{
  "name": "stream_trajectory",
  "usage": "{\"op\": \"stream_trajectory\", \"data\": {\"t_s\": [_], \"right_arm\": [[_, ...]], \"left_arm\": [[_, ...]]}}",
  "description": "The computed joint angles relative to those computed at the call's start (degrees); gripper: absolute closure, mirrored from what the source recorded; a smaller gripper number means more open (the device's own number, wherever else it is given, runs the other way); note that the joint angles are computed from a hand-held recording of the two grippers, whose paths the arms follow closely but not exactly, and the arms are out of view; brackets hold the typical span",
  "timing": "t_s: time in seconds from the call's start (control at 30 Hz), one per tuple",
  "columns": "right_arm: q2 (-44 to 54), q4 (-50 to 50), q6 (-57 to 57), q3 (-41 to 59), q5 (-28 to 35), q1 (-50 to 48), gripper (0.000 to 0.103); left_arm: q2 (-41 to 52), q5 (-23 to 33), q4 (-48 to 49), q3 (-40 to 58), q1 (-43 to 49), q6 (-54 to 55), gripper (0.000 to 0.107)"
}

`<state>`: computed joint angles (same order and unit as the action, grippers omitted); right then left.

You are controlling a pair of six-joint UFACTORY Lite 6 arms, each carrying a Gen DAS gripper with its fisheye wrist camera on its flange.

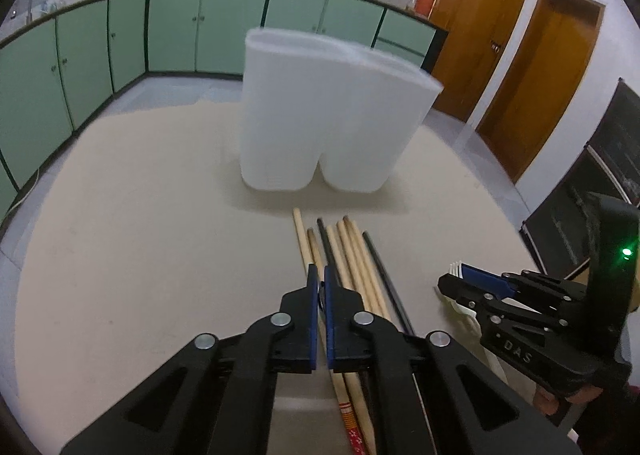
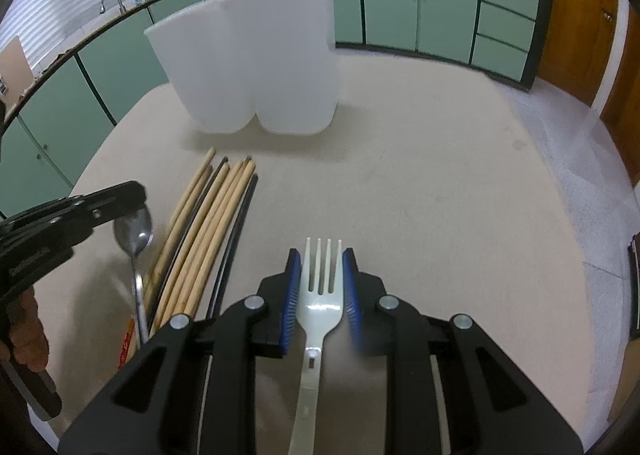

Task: Organize utensils
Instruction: 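Carry the spoon and fork to the white holder and release both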

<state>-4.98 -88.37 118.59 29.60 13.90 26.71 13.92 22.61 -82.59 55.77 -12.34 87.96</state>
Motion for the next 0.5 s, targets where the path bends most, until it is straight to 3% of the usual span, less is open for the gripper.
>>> {"op": "stream_trajectory", "data": {"t_s": [0.23,0.5], "right_arm": [[-9.55,-5.87,3.99,-2.64,-1.45,-1.95,0.083],[-17.10,-15.79,11.31,-1.70,-5.07,-5.06,0.083]], "left_arm": [[-9.17,1.96,-10.92,-5.69,1.65,12.85,0.104],[-16.57,2.83,-15.71,-7.11,2.63,16.52,0.104]]}}
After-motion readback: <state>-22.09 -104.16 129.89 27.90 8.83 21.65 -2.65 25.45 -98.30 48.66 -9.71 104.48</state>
